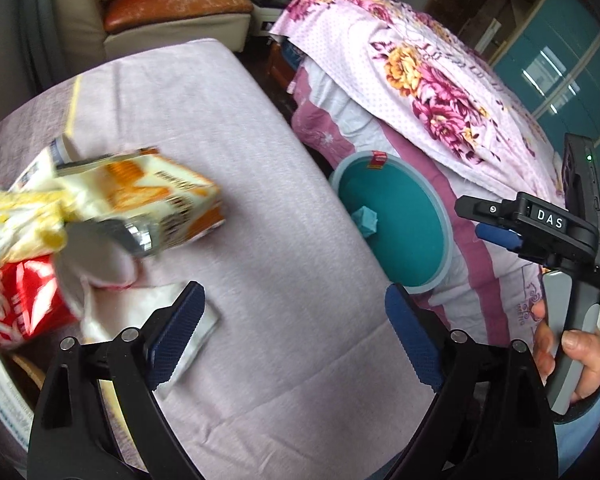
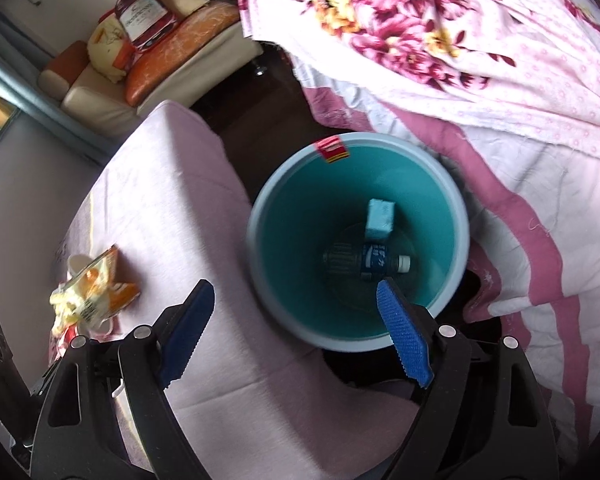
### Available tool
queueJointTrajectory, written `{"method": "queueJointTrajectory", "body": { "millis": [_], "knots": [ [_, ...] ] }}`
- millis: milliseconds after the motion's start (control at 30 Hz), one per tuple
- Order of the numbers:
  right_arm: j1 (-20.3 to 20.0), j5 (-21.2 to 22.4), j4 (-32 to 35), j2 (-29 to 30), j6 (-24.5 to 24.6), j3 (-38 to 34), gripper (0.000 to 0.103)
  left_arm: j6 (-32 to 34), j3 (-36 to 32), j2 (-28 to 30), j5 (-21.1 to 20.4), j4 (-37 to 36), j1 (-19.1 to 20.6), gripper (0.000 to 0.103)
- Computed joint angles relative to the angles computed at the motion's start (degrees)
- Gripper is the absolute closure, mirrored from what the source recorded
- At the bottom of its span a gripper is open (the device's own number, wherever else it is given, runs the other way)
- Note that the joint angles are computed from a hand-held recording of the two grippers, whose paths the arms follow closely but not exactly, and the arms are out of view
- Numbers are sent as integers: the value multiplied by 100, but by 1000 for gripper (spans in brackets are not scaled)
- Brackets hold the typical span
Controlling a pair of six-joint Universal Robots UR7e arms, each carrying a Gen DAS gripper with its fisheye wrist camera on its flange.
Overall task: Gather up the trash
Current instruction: 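Return both tools to the trash pile on the table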
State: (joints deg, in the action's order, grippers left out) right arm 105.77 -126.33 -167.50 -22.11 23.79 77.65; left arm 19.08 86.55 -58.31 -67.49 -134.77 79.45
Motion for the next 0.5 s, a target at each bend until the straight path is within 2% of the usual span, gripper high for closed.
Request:
{"method": "queueJointTrajectory", "body": {
  "millis": [267,500],
  "knots": [
    [392,150,623,430,-187,-651,23,-25,224,-577,162,-187,277,11],
    [757,397,1626,1118,-413,-1781,23,31,159,-974,227,-182,634,11]
  ]
}}
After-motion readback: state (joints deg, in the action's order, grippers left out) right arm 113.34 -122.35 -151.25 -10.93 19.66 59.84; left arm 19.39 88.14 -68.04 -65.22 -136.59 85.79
